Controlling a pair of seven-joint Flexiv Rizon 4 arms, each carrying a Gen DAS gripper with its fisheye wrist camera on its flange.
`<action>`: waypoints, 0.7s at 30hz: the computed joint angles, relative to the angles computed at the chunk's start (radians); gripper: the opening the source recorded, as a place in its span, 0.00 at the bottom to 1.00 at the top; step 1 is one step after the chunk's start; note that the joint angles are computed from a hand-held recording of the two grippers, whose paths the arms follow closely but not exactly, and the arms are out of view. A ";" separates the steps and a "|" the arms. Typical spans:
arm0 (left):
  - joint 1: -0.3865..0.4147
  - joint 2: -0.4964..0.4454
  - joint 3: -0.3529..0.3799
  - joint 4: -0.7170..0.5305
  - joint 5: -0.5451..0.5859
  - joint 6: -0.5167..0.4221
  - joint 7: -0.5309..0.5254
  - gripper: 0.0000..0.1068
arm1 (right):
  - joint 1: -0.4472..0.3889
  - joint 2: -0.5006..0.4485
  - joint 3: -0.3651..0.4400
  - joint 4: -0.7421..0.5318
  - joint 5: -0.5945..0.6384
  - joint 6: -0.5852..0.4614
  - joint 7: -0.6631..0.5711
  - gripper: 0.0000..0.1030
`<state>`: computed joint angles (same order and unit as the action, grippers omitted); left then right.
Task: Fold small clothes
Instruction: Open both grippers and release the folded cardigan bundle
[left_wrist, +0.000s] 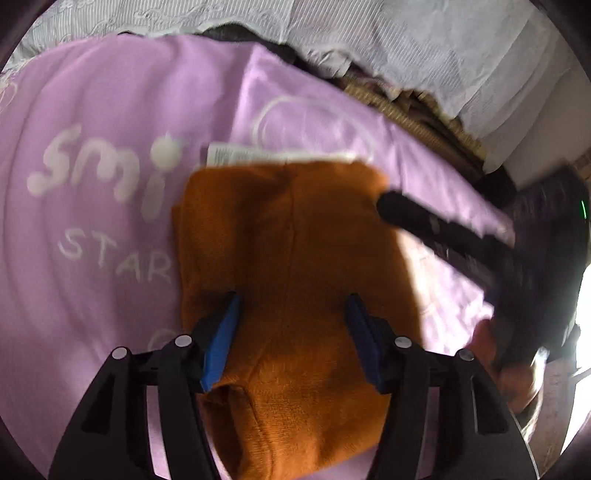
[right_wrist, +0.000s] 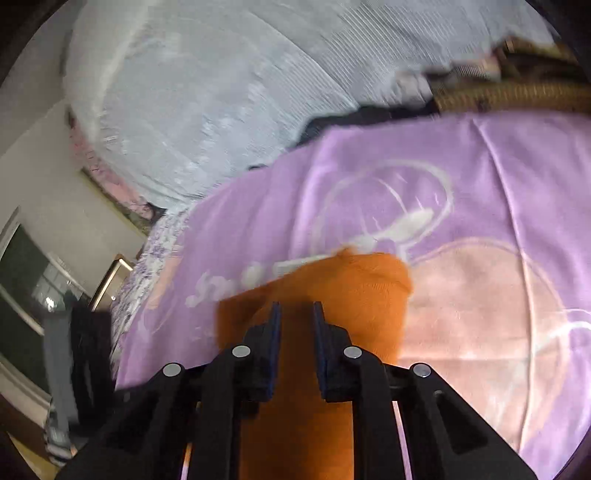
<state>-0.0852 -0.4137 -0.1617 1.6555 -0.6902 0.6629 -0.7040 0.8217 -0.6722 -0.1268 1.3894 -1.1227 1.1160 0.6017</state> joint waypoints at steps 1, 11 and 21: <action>-0.008 0.018 -0.005 0.040 -0.016 0.061 0.042 0.54 | -0.022 -0.011 -0.005 0.014 0.011 0.031 0.042 0.03; 0.011 0.077 -0.018 0.128 -0.169 0.101 0.114 0.55 | -0.014 0.120 -0.053 0.213 -0.264 -0.011 0.465 0.04; -0.028 0.035 0.056 0.118 -0.084 0.109 -0.010 0.72 | -0.011 0.008 0.103 0.065 -0.159 0.003 0.201 0.00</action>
<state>-0.1133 -0.3787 -0.1055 1.7732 -0.7741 0.7724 -0.7145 0.8105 -0.6639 -0.0235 1.4540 -1.2822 1.1193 0.8029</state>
